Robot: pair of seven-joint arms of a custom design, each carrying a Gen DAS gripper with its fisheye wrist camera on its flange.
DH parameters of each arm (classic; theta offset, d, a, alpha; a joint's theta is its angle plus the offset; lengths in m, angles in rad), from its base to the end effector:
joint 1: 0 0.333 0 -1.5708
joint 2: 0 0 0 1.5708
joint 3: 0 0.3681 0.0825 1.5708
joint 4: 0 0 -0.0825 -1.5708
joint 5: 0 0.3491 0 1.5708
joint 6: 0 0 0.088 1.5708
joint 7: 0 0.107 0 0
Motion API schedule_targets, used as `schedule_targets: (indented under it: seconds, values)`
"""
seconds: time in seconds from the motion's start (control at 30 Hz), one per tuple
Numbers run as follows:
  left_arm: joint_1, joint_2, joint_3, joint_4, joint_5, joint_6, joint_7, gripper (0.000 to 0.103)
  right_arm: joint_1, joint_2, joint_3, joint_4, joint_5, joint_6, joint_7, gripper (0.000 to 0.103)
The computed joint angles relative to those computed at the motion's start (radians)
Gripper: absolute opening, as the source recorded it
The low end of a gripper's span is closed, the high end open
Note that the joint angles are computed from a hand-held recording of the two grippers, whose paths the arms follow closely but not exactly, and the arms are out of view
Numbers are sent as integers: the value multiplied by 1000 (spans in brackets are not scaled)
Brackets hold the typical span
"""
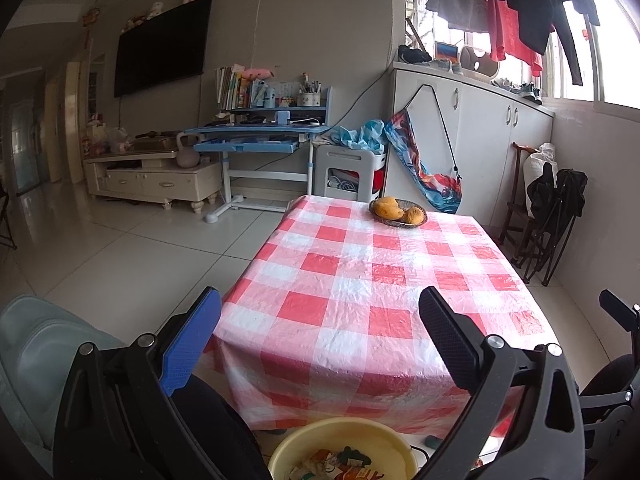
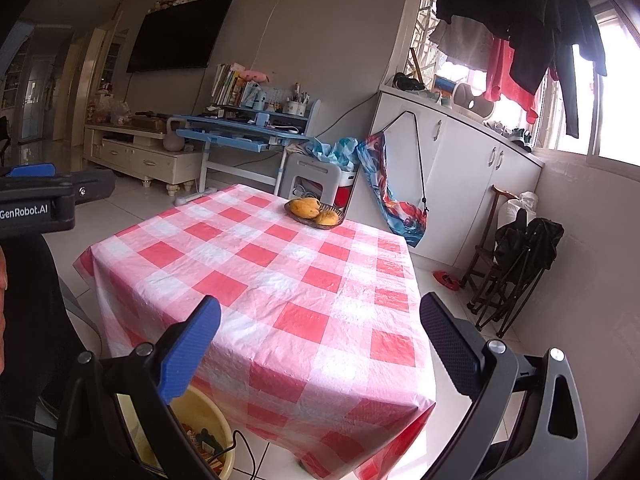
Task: Collect trash
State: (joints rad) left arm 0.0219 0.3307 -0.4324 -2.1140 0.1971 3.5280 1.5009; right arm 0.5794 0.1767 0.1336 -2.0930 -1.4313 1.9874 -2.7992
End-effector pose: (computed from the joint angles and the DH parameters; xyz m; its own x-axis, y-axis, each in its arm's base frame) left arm 0.5675 -0.2365 0.4852 -0.4839 -0.8725 0.0676 -0.4096 0.1575 -0.8985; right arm 0.4625 0.3139 0.4325 -0.4682 -0.8476 0.2499 -0.4533 -0.0123 -0.8913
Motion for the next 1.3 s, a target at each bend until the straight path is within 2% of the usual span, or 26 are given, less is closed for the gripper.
schedule_targets:
  seconds: [0.27,0.57,1.3]
  values:
    - [-20,-4,24,-12,1,21,23,96,-1,-1,-1,-2,-2,4,3,95]
    - [-39,-10,43,-10,-25,4,45,96,-2,9,-3,6,-1,16,-10,95]
    - [-53,-12,52,-10,-88,-7,96,96,5,29,-11,27,10,26,-54,95]
